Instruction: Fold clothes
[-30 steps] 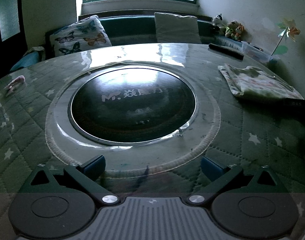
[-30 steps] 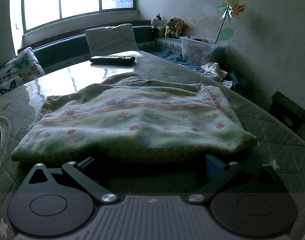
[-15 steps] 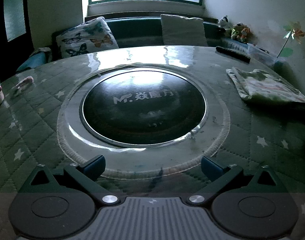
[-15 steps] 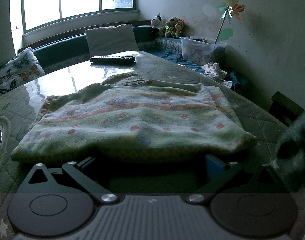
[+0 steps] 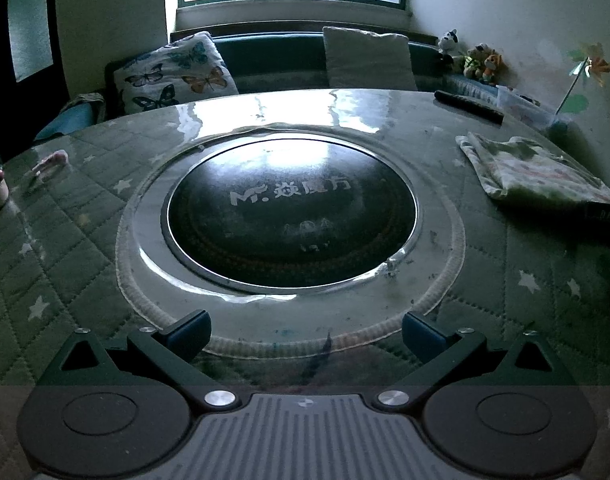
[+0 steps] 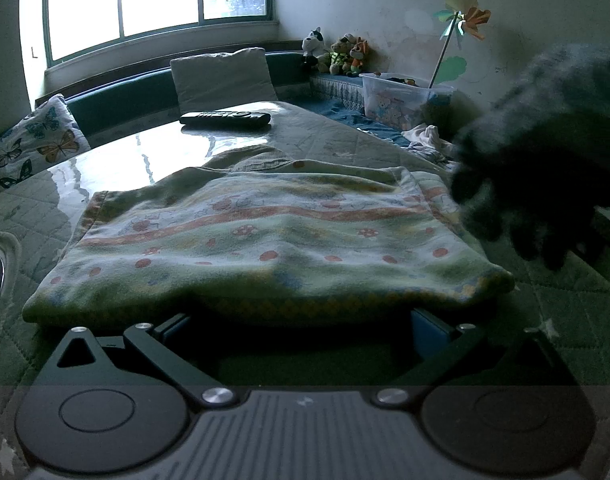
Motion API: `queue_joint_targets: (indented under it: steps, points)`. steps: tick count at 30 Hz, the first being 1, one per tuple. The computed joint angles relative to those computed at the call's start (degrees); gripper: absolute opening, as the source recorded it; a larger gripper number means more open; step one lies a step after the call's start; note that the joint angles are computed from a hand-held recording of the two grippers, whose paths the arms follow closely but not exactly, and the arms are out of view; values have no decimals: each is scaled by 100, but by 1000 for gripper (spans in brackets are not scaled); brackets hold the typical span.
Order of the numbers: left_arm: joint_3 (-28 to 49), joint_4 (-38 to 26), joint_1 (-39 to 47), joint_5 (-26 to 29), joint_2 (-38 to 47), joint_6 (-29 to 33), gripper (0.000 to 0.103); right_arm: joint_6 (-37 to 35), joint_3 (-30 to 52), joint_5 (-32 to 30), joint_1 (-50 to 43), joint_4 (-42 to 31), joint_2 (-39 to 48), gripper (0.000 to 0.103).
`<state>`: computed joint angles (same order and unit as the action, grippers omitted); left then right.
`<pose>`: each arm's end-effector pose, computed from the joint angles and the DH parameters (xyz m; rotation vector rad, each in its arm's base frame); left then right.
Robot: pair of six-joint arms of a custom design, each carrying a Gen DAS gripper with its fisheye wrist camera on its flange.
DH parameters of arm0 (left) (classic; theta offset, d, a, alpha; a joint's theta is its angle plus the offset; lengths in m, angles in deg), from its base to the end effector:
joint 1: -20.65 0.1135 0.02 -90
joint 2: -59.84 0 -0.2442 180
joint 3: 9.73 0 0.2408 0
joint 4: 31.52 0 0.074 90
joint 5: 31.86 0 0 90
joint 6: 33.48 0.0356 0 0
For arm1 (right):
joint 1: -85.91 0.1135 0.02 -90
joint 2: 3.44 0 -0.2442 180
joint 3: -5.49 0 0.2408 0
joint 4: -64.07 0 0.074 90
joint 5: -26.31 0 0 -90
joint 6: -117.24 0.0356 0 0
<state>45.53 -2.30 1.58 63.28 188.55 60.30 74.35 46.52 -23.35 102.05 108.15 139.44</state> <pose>0.3012 -0.1075 -0.0031 0.5093 2.2953 -0.2366 0.2170 0.0388 -0.0603 0.8442 2.1383 -0.3687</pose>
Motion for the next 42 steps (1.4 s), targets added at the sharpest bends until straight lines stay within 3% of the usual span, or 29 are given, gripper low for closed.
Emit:
queue_joint_targets:
  steps: [42]
  points:
    - [26, 105, -60, -73, 136, 104, 103, -2, 23, 1, -3, -15, 8, 103]
